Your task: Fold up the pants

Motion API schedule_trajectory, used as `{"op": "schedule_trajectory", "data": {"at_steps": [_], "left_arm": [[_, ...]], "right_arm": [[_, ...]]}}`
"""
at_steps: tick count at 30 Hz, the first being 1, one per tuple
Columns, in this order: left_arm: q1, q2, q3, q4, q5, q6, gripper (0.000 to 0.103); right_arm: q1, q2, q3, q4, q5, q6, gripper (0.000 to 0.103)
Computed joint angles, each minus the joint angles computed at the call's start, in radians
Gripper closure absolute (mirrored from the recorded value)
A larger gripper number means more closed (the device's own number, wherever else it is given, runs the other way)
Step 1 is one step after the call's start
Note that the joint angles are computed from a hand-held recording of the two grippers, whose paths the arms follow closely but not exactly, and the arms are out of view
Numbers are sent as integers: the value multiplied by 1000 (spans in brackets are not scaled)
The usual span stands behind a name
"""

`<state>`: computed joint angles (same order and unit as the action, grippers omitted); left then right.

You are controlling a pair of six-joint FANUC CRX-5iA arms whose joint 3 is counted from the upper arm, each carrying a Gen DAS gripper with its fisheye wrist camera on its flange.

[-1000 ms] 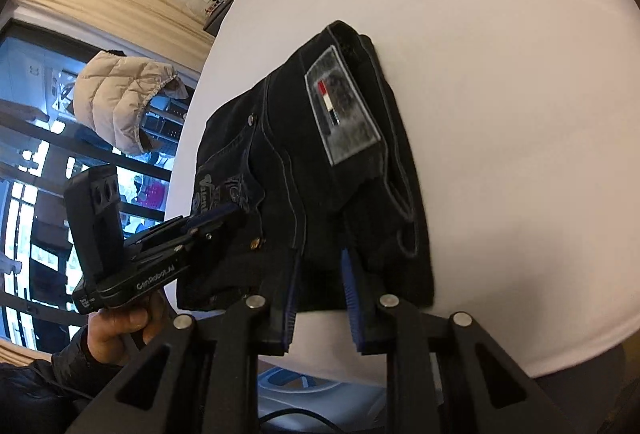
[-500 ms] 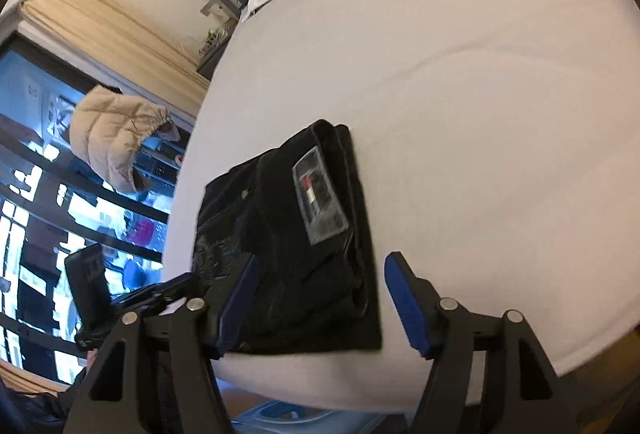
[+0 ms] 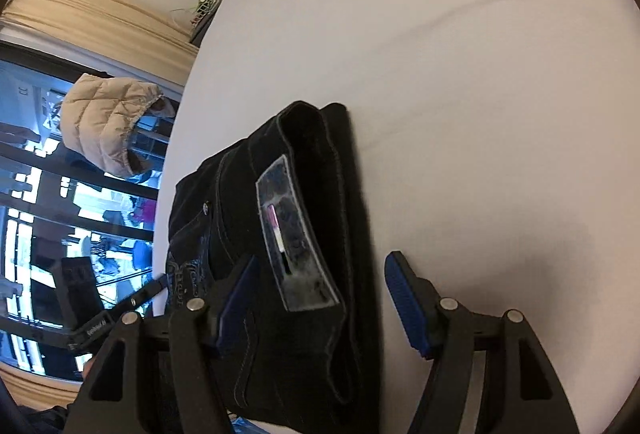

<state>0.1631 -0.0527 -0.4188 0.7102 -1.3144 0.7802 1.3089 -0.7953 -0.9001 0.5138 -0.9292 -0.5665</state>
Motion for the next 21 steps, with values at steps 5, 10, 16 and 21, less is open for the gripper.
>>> {"op": "schedule_trajectory", "data": {"at_steps": [5, 10, 16, 21], "left_arm": [[-5, 74, -10, 66, -82, -13, 32], [-15, 163, -1, 136, -124, -2, 32], [-23, 260, 52, 148, -189, 12, 66], [-30, 271, 72, 149, -208, -10, 78]], "right_arm": [[-88, 24, 0, -62, 130, 94, 33], [-149, -14, -46, -94, 269, 120, 36], [-137, 33, -14, -124, 251, 164, 62], [-72, 28, -32, 3, 207, 27, 78]]}}
